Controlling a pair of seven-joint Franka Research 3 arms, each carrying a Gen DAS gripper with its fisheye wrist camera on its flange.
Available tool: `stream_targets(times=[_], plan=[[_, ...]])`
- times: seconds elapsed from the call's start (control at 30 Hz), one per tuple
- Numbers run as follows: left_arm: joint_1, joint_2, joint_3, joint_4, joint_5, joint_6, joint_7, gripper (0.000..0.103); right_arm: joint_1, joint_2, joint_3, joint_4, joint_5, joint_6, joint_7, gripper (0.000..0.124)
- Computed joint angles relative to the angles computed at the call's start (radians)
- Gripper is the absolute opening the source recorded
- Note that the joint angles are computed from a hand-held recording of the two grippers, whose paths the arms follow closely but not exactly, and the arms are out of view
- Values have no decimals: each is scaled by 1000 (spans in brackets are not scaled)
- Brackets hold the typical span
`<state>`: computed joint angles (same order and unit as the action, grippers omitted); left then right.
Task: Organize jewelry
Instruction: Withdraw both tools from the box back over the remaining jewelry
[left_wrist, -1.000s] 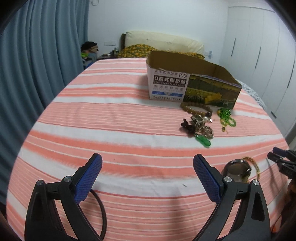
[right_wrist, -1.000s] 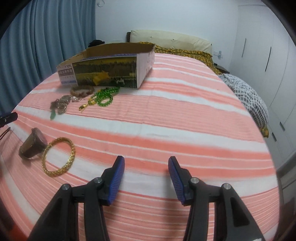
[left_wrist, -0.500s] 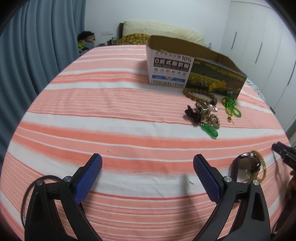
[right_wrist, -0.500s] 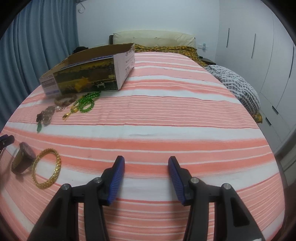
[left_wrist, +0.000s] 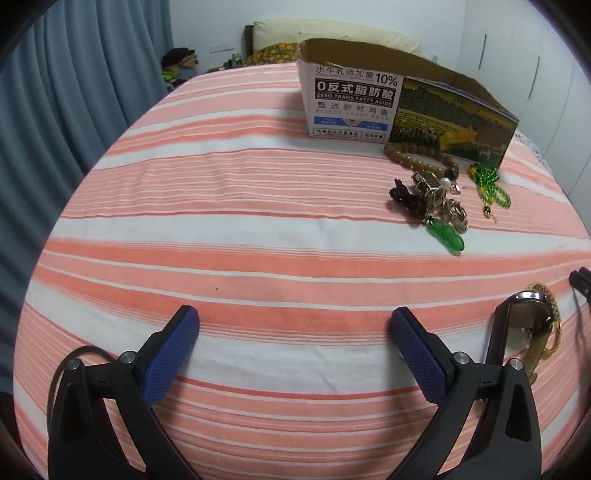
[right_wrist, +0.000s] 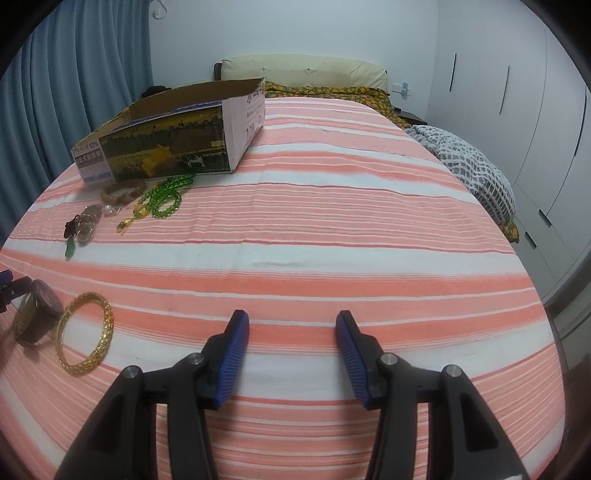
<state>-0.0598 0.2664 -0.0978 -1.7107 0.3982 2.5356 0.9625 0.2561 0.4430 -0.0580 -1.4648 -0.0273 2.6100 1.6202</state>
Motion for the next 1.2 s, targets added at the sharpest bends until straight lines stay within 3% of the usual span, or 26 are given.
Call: stream_targets(times=[0.7, 0.9, 1.2], plan=[[0, -2, 0, -3, -1, 5, -4, 103, -9, 1, 7, 1, 30, 1, -13, 52], [5, -1, -3, -3, -14, 9, 12, 103, -30, 7, 35, 14, 80, -12, -72, 63], [22, 2, -23, 6, -85, 11, 91, 102, -54, 4, 59, 9, 160, -6, -122, 67]])
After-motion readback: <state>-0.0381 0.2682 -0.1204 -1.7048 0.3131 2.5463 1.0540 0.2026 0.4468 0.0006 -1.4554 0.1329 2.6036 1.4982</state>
